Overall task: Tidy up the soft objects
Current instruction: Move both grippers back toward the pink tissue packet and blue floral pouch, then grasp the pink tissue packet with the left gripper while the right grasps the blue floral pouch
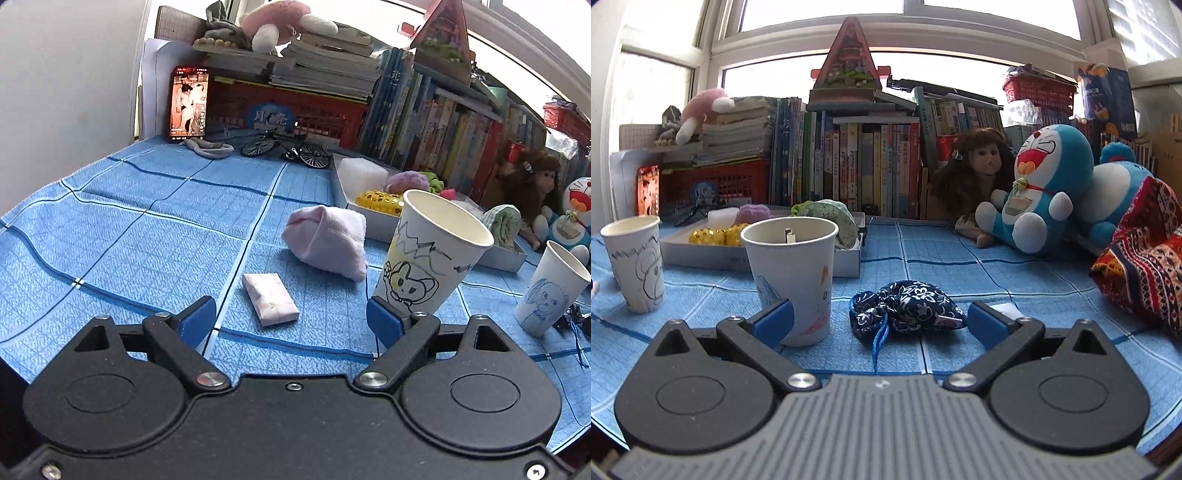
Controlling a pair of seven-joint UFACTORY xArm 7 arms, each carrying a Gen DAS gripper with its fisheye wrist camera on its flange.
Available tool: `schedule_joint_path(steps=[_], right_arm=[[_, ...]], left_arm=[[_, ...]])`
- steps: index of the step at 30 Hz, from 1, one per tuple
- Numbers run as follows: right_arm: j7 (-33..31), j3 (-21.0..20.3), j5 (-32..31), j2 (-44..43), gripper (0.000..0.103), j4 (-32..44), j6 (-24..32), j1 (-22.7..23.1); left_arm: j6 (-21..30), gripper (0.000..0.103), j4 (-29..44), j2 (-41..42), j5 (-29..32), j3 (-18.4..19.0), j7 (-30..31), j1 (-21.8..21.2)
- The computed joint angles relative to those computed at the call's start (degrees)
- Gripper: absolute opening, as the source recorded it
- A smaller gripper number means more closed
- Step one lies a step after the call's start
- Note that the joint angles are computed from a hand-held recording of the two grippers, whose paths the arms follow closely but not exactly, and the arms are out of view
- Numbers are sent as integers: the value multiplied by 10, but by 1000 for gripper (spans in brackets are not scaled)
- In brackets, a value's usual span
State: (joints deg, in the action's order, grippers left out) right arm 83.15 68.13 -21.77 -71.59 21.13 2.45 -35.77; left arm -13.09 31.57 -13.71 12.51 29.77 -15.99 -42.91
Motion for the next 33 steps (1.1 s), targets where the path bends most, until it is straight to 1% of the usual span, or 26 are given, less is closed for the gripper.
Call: schedule_joint_path(steps=[3, 6, 7, 11, 13, 14, 16, 18, 20, 21, 23, 24, 27, 29, 33], right_arm=[[-12, -4, -7, 9, 103, 0, -10, -12], [-29, -14, -9, 27, 103, -2, -32, -28], [-38, -17, -9, 36, 103, 0, -34, -32], [-83, -26, -15, 66, 103, 10, -36, -47], [-108, -28, -20, 81, 103, 19, -33, -56], [-119, -30, -21, 90, 102, 22, -34, -60], [-138, -35, -19, 109, 102, 25, -46, -69], [-162, -42, -18, 131, 101, 28, -60, -78], [-185, -45, -15, 145, 101, 34, -63, -86], [-198, -46, -14, 153, 101, 37, -63, -90], [-222, -50, -12, 169, 101, 43, -66, -99], [-233, -52, -11, 176, 101, 45, -69, -103], [-263, -58, -3, 198, 101, 47, -83, -113], [-277, -57, 6, 208, 101, 47, -94, -119], [-296, -40, 25, 214, 101, 53, -95, -134]], left_arm=[[-2, 82, 1, 4, 2, -1, -2, 0], [0, 79, 6, 10, 11, 19, -10, -20], [1, 78, 8, 11, 13, 26, -12, -27], [-3, 74, 14, 23, 17, 26, -24, -28], [-5, 67, 19, 31, 22, 16, -33, -17], [-3, 65, 22, 33, 30, 22, -41, -21], [-2, 55, 26, 37, 41, 24, -49, -21], [-3, 48, 28, 43, 42, -4, -50, 8], [-2, 47, 29, 47, 41, -43, -50, 46], [-2, 45, 30, 48, 43, -56, -51, 59], [-1, 42, 33, 51, 52, -66, -57, 70], [-1, 41, 33, 53, 51, -80, -57, 84], [-3, 40, 35, 55, 64, -87, -69, 95], [-4, 39, 36, 57, 77, -81, -79, 94], [-7, 38, 39, 61, 90, -98, -93, 114]])
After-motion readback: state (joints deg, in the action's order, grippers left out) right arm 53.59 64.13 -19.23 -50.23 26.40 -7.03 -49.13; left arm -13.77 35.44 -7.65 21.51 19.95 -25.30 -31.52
